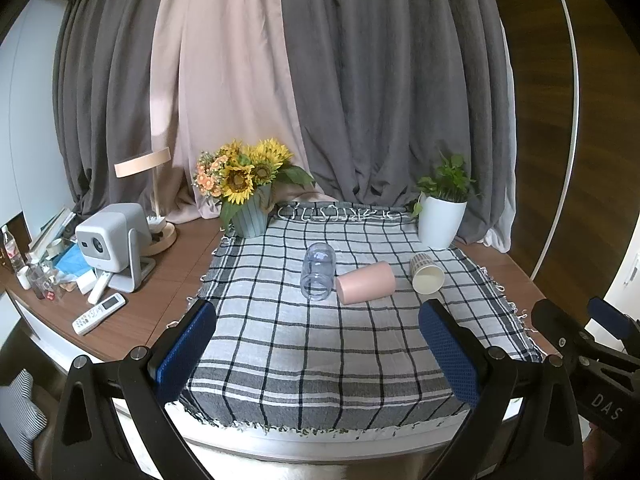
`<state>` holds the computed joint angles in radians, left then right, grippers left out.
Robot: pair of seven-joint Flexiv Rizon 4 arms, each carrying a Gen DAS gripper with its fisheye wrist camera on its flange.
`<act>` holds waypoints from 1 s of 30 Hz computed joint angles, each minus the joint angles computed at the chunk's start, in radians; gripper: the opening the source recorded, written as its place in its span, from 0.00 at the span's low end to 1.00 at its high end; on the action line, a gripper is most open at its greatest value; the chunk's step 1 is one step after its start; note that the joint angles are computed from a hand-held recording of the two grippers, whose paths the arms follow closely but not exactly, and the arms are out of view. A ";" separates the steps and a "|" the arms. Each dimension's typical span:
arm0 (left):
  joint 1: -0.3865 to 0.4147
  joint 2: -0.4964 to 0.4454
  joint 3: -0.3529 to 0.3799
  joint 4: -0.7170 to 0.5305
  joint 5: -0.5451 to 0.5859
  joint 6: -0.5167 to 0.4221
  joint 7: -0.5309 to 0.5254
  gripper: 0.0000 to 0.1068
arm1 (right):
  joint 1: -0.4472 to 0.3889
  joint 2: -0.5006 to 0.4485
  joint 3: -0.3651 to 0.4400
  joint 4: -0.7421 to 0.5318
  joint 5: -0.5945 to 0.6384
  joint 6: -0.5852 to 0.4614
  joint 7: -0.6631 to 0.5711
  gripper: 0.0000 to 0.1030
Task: Flip cup upside down
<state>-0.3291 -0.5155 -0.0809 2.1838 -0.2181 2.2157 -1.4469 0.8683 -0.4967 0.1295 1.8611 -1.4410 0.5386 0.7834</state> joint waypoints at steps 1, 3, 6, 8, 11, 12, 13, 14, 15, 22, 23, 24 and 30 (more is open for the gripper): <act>-0.002 0.000 0.001 0.001 -0.003 0.001 0.000 0.96 | -0.001 0.002 0.000 0.003 -0.001 0.000 0.000 0.93; 0.003 0.000 0.000 0.001 0.005 0.002 0.000 0.96 | -0.002 0.003 0.000 0.003 -0.002 0.001 0.001 0.93; -0.011 0.001 0.008 -0.002 -0.013 -0.004 0.010 0.96 | -0.003 0.001 0.000 0.002 -0.001 0.001 0.002 0.93; -0.013 0.001 0.007 -0.005 -0.019 -0.009 0.009 0.96 | -0.004 0.001 0.000 0.003 -0.002 0.003 0.002 0.93; -0.032 -0.001 0.015 -0.016 -0.048 -0.023 0.019 0.96 | -0.004 -0.003 -0.001 -0.001 -0.004 0.006 0.002 0.93; -0.042 -0.004 0.019 -0.022 -0.060 -0.027 0.025 0.96 | -0.005 -0.005 -0.002 -0.001 -0.007 0.011 0.004 0.93; -0.056 -0.009 0.025 -0.031 -0.078 -0.033 0.033 0.96 | -0.007 -0.008 -0.003 -0.002 -0.010 0.018 0.004 0.93; -0.072 -0.013 0.033 -0.038 -0.099 -0.037 0.042 0.96 | -0.010 -0.008 -0.004 -0.001 -0.014 0.027 0.005 0.93; -0.091 -0.021 0.041 -0.051 -0.123 -0.044 0.055 0.96 | -0.013 -0.008 -0.005 0.001 -0.017 0.035 0.006 0.93; -0.219 -0.072 0.104 -0.109 -0.325 -0.070 0.145 0.96 | -0.080 0.003 -0.019 0.030 -0.072 0.155 -0.009 0.93; -0.238 -0.083 0.115 -0.121 -0.361 -0.085 0.167 0.96 | -0.091 -0.001 -0.020 0.027 -0.075 0.176 -0.017 0.93; -0.247 -0.091 0.121 -0.130 -0.384 -0.098 0.183 0.96 | -0.103 -0.006 -0.021 0.023 -0.077 0.201 -0.025 0.93; -0.266 -0.162 0.169 -0.232 -0.478 -0.201 0.259 0.96 | -0.151 -0.078 -0.053 -0.052 -0.055 0.340 -0.094 0.93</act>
<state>-0.5951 -0.6780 0.0879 1.9513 -0.6965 2.0151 -1.1876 0.7170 -0.5744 0.0764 1.8094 -1.4958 0.8788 0.6890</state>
